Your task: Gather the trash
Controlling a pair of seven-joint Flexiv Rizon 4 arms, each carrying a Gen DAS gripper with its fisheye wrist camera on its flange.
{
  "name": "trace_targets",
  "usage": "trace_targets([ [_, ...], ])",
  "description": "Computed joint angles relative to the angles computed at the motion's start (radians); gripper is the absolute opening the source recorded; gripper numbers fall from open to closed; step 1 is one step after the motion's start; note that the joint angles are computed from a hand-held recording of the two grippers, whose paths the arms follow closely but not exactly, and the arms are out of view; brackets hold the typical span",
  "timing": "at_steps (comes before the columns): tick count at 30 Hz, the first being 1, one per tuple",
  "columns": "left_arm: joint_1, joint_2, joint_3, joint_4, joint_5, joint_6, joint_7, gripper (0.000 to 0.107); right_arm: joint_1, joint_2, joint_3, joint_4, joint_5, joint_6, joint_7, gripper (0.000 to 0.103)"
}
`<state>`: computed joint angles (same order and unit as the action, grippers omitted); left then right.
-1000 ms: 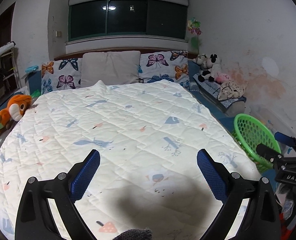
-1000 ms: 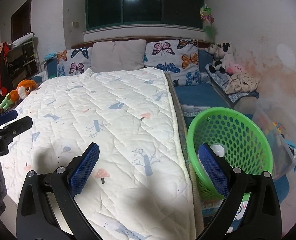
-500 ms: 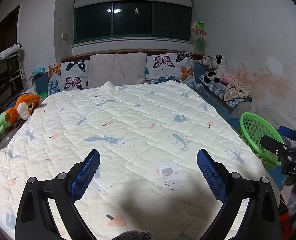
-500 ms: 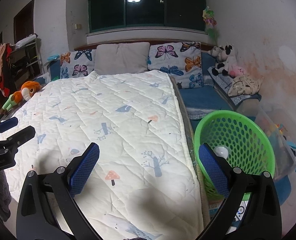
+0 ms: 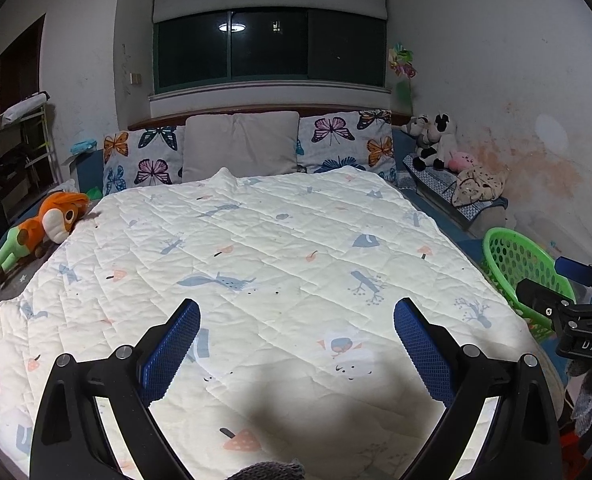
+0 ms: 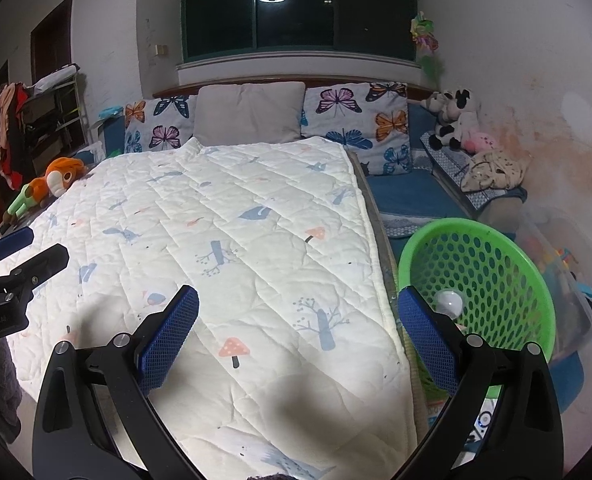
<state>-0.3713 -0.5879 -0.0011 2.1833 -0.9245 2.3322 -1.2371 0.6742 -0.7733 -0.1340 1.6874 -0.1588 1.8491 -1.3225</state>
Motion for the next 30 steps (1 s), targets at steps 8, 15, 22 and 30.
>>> trace_targets([
  [8,-0.005,0.000,-0.001,-0.001,-0.013,0.009,0.006,0.094,-0.008,-0.002,0.013,0.000,-0.002,0.003,-0.002,0.099],
  [15,-0.004,0.000,-0.003,-0.001,-0.014,0.011,0.008,0.094,-0.012,-0.003,0.022,-0.001,-0.005,0.002,-0.001,0.099],
  [22,-0.003,0.000,-0.004,-0.002,-0.017,0.012,0.011,0.094,-0.012,-0.003,0.025,-0.001,-0.006,-0.002,0.003,0.099],
  [30,-0.002,0.000,-0.005,-0.001,-0.014,0.014,0.009,0.094,-0.015,-0.004,0.029,-0.002,-0.011,-0.002,0.005,0.099],
])
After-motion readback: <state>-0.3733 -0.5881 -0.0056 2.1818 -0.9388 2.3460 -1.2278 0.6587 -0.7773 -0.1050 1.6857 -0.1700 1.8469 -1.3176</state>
